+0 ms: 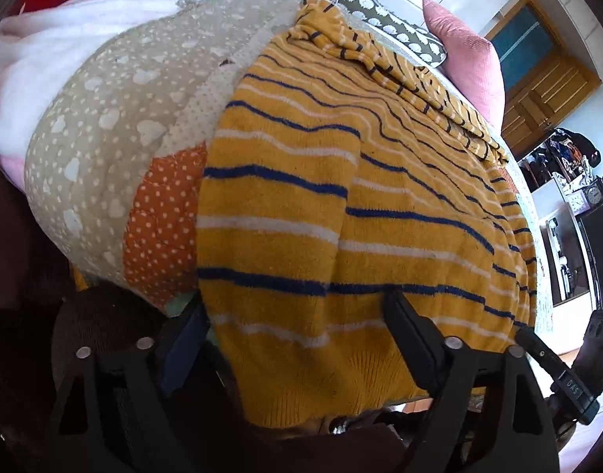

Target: Fold small clothes

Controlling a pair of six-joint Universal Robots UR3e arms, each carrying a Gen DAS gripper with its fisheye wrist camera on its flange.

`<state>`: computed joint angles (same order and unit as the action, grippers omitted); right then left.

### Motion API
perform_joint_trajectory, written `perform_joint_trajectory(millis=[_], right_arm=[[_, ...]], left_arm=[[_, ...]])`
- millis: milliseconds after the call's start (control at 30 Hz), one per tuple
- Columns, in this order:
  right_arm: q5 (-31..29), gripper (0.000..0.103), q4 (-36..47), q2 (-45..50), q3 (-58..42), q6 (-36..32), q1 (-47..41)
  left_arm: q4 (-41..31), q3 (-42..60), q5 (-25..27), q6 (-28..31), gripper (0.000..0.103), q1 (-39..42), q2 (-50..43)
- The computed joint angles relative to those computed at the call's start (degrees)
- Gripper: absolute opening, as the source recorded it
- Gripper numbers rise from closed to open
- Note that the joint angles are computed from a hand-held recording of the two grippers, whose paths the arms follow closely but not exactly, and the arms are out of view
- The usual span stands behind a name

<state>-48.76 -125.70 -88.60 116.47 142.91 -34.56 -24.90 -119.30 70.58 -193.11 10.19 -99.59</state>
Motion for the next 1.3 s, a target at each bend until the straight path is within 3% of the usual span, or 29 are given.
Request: perform_joint_trajectory(millis=[33,67,100,167,233,367,633,733,833,967,1100,1300], right_arm=[[-1.07,0.041,-1.43,-0.03,-0.08,0.79,0.62],[-1.78,0.016,-0.68,0.59,-1.36,0.4,1.33],[-1.08,0.011,3.38,1.65,-3.96,-0.86,1.25],[1.72,0.01,10.14,2.63,-7.36,-2.25,-0.69],[3.99,0.009,15.54,2.66,-9.29,-4.86,-2.61],[5.22,0.009,24.11,0.29,-10.45,-10.11,-6.3],[1.57,0.008,42.19,-6.64,-8.36,-24.73,-17.52],[-0.78,0.009,50.24,-9.14,-7.43,-31.82,-22.79],[-1.28,0.009,53.93,-10.91,-6.79,-34.55,-26.13],[1.29,0.009,51.57,-9.24,-9.7,-31.45,-22.82],[5.9,0.009,45.95,-3.73,-17.28,-25.02,-14.57],[10.42,0.009,29.8,11.39,-33.51,-6.07,-2.34]], left_arm=[[-1.45,0.45,0.49,-0.33,0.063,-0.05,0.56],[-2.83,0.33,0.67,-0.12,0.048,0.19,1.62],[-4.53,0.17,0.35,0.2,0.041,0.87,2.9],[-7.04,-1.93,-3.1,2.08,0.009,3.99,6.48],[-8.75,-4.0,-6.89,3.42,0.009,6.32,10.04],[-10.28,-3.37,-3.9,2.88,0.009,2.48,14.24],[-15.88,-7.49,-6.0,2.9,0.009,-0.76,23.49],[-19.83,-10.18,-7.28,4.48,0.009,-0.13,28.37],[-22.74,-12.29,-9.69,5.4,0.009,2.15,31.86],[-22.22,-9.89,-13.31,5.81,0.009,5.66,30.3],[-15.79,-2.19,-12.11,3.08,0.009,4.15,23.24],[-8.09,15.98,-7.7,-2.65,0.009,0.34,4.86]])
